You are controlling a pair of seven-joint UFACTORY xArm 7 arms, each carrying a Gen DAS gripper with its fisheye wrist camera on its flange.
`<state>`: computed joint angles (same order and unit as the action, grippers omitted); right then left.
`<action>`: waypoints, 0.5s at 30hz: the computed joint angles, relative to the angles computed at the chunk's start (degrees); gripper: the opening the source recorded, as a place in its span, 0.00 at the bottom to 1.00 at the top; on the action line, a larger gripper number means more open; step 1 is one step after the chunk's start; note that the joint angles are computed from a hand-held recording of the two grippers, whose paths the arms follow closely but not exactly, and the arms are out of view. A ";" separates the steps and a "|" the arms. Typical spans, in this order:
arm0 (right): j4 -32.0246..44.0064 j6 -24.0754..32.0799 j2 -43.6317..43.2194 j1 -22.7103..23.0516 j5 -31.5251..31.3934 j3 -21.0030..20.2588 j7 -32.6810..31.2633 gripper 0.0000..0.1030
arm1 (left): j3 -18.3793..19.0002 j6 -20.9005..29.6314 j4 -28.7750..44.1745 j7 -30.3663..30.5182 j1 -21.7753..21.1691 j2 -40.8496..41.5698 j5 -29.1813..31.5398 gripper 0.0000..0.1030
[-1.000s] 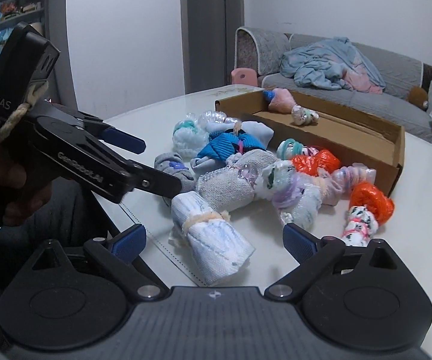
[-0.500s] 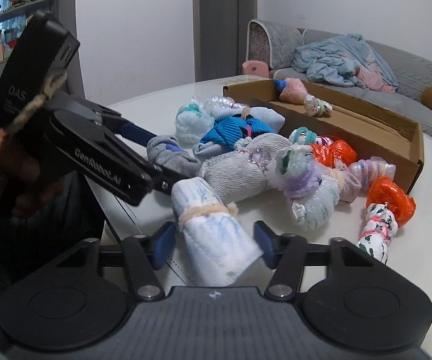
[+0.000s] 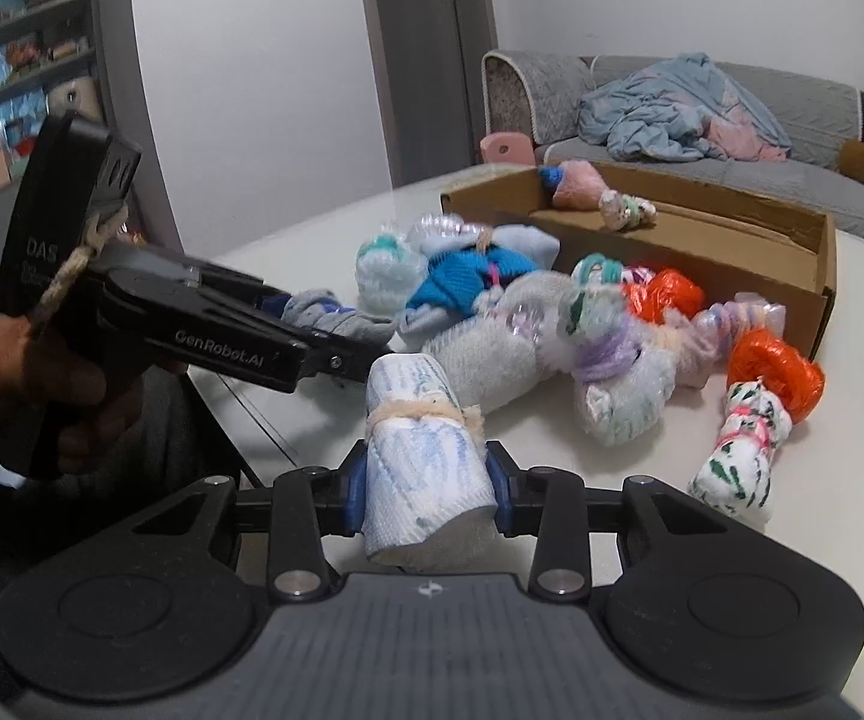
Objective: Organize objects
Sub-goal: 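Grasp the grey sock roll with left tool while right grasps white striped roll, then carry the grey roll and white striped roll into the box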
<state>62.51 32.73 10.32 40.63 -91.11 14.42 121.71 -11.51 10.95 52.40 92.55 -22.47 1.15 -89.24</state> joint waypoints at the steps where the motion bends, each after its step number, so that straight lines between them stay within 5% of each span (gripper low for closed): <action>1: -0.37 0.82 -0.75 0.18 0.56 0.12 -0.38 0.34 | 0.10 -0.17 -0.16 -0.27 0.10 -0.46 -0.04 0.64; 6: -1.60 3.24 -4.54 -0.14 0.98 0.95 -0.42 0.34 | 0.86 -0.42 -0.14 -0.49 0.61 -3.29 -0.77 0.64; 15: -0.82 4.81 -9.52 -3.39 0.71 1.96 -3.07 0.34 | 2.13 -0.14 5.81 -9.60 1.25 -3.81 9.08 0.64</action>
<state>61.69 37.53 0.80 37.24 -90.39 16.38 118.64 -9.37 10.81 58.22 82.95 -21.22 -2.66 -80.17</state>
